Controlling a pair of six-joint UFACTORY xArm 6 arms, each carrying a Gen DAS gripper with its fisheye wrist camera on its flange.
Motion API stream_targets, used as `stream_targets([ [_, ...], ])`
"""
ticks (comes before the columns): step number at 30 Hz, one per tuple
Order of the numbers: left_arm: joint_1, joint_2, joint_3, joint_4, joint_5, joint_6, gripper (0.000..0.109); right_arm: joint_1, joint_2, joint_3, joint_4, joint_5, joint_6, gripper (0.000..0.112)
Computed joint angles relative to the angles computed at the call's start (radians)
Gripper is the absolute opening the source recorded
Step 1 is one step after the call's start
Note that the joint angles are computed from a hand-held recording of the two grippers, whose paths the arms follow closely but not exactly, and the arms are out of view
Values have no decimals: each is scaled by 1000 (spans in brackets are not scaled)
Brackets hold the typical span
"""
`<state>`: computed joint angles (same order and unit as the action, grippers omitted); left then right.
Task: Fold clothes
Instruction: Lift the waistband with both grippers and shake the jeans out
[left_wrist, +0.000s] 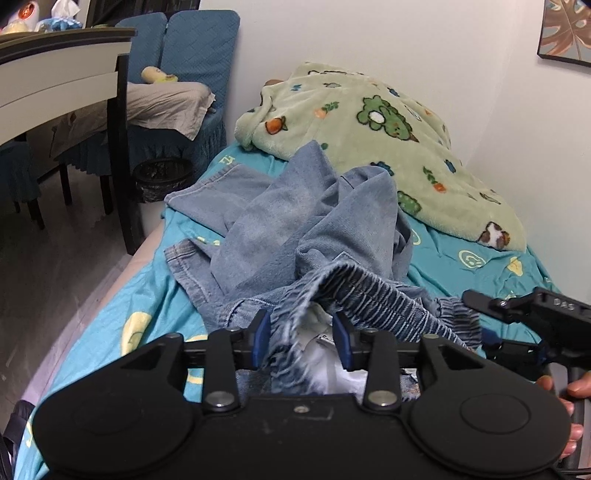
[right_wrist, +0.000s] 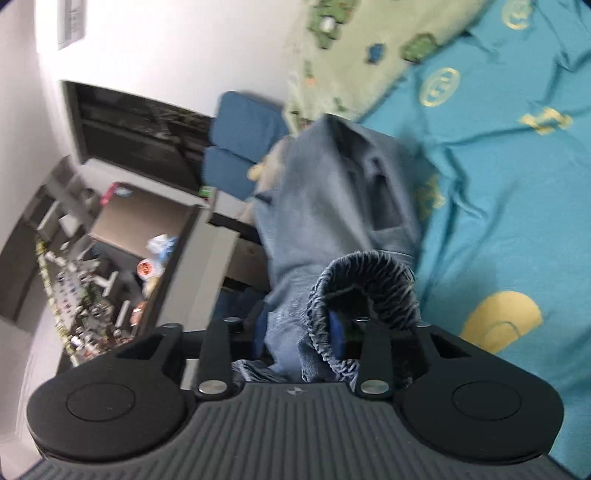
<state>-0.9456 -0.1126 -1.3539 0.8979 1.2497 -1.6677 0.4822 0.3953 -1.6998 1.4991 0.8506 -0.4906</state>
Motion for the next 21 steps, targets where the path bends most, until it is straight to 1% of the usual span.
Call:
stream_targets([
  [2,10,13,-10,-11,4,9,34,5,11,-6,-41,-27,36,45],
  [4,20,21,-14,-22,2,11,32,17,9,8,-97,-95,85,45],
  [5,23,23,-13,-19,-1,12,30,24,6,19,-130,-136,115,42],
  [7,23,25,-9,-12,-1,22,19,36,5,36,-196,-203,175,33],
  [10,4,46,-36,15,35,43,11,33,8,43,-194,-207,196,28],
  [11,-3,52,-43,27,47,46,11,33,6,43,-189,-209,200,23],
  [12,-11,50,-42,43,50,41,10,36,3,40,-189,-214,202,16],
  [14,-25,33,-27,74,39,15,9,40,-8,26,-199,-225,203,7],
  [16,-51,17,-19,134,40,-28,8,43,-19,-4,-222,-242,212,6],
  [17,-64,10,-16,165,42,-50,8,46,-20,-26,-265,-259,230,6],
  [18,-91,17,-26,224,70,-61,8,48,-21,-51,-319,-275,247,6],
  [20,-122,40,-59,297,61,-79,8,48,-19,-104,-417,-301,279,5],
  [21,-136,52,-76,332,55,-86,8,43,-16,-133,-442,-313,288,5],
])
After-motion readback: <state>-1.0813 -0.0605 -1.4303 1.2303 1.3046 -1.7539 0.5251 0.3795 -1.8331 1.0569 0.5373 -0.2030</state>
